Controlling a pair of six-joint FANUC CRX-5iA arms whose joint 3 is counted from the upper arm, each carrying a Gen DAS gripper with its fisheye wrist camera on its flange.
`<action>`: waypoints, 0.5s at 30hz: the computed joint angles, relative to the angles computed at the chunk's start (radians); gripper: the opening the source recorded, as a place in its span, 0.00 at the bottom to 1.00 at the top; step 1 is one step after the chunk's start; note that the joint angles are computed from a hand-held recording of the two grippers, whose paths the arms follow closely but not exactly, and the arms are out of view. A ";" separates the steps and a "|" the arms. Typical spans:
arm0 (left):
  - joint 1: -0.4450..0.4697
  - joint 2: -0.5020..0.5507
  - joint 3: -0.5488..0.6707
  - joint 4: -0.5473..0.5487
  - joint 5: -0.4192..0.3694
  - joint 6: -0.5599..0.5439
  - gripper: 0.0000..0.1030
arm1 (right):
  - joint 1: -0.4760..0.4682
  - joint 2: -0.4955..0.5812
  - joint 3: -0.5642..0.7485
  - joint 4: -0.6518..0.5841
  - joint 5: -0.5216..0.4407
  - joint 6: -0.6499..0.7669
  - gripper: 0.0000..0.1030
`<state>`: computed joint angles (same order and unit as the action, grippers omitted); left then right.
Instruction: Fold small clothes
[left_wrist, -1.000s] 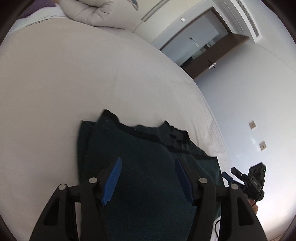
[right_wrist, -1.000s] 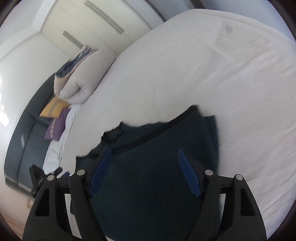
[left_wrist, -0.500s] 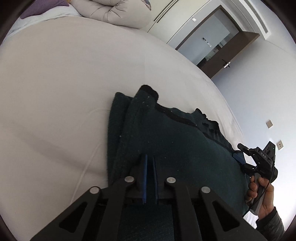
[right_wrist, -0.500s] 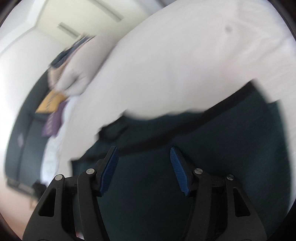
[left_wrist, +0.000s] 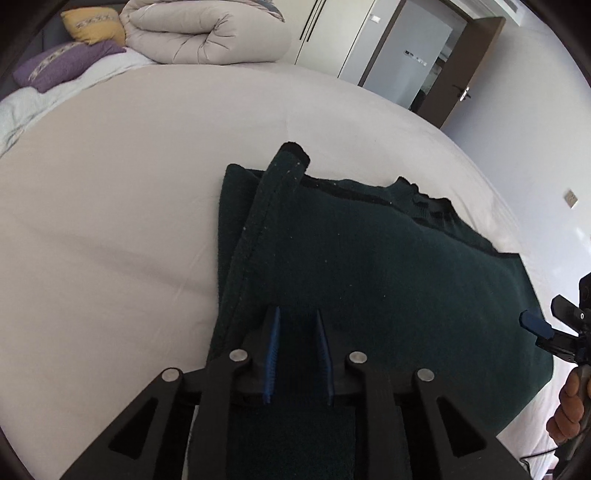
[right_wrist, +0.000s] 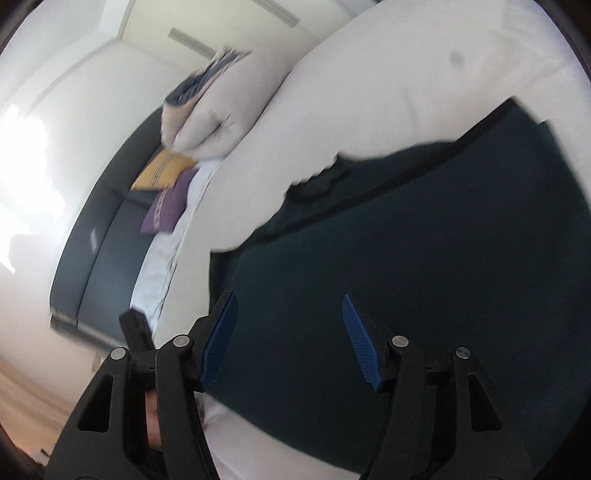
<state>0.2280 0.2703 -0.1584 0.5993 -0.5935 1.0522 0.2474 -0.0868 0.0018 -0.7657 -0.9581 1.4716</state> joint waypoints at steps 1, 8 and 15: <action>-0.003 0.001 0.012 -0.038 -0.003 0.028 0.22 | 0.028 0.027 0.018 0.003 -0.018 0.015 0.57; -0.011 -0.006 0.021 -0.120 0.011 0.056 0.22 | 0.012 0.079 -0.017 0.082 0.161 -0.144 0.53; -0.006 -0.011 0.000 -0.085 0.020 0.030 0.22 | -0.080 -0.050 -0.165 0.205 0.307 -0.386 0.57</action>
<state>0.2218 0.2594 -0.1580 0.5147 -0.5731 1.0822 0.1678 -0.1372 -0.1636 -0.5610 -0.6514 1.0853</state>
